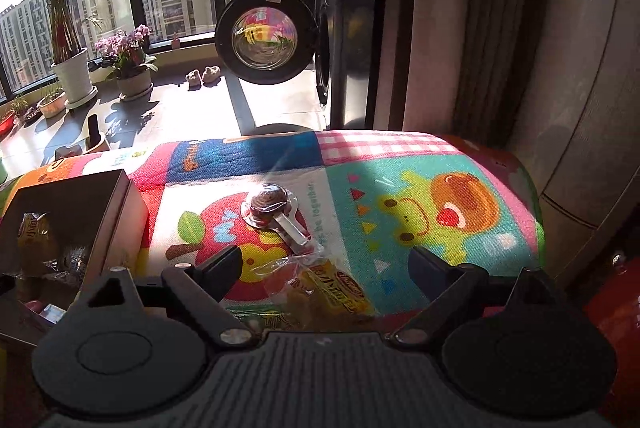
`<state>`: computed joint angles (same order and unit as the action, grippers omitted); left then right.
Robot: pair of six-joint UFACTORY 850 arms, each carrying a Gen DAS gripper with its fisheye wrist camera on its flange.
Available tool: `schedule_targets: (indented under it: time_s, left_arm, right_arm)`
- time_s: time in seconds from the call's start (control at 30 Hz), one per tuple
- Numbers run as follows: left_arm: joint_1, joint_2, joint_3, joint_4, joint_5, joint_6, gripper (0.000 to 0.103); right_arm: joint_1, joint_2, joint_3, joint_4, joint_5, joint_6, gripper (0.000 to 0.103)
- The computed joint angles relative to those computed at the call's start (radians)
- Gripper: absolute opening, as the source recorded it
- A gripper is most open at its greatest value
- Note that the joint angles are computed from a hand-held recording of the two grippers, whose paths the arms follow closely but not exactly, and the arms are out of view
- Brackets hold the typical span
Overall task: Organize objects
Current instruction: 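Reach the right tool toward the white candy packet on the mat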
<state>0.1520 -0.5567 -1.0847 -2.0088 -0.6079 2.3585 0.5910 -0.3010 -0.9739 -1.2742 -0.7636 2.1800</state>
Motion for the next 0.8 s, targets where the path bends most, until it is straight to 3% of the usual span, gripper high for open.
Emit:
schedule_targets:
  time_s: [0.27,0.37,0.63,0.67,0.8]
  left_arm:
    - [0.000,0.000,-0.001,0.001,-0.001,-0.002,0.014]
    - [0.000,0.000,0.000,0.000,0.000,-0.001,0.014]
    - [0.001,-0.001,-0.001,0.002,-0.001,-0.001,0.013]
    - [0.001,-0.001,-0.001,0.001,-0.001,-0.001,0.013]
    - [0.001,-0.001,-0.001,0.003,-0.001,-0.004,0.013]
  right_arm:
    - [-0.029,-0.043,0.005,0.036,0.060,-0.010,0.087]
    - [-0.037,-0.055,0.006,0.091,0.049,-0.058,0.078]
    - [-0.016,-0.044,0.047,0.180,-0.019,-0.083,0.078]
    - [-0.011,-0.033,0.060,0.158,-0.005,-0.059,0.078]
    - [-0.018,0.036,0.124,-0.040,0.179,0.109,0.079]
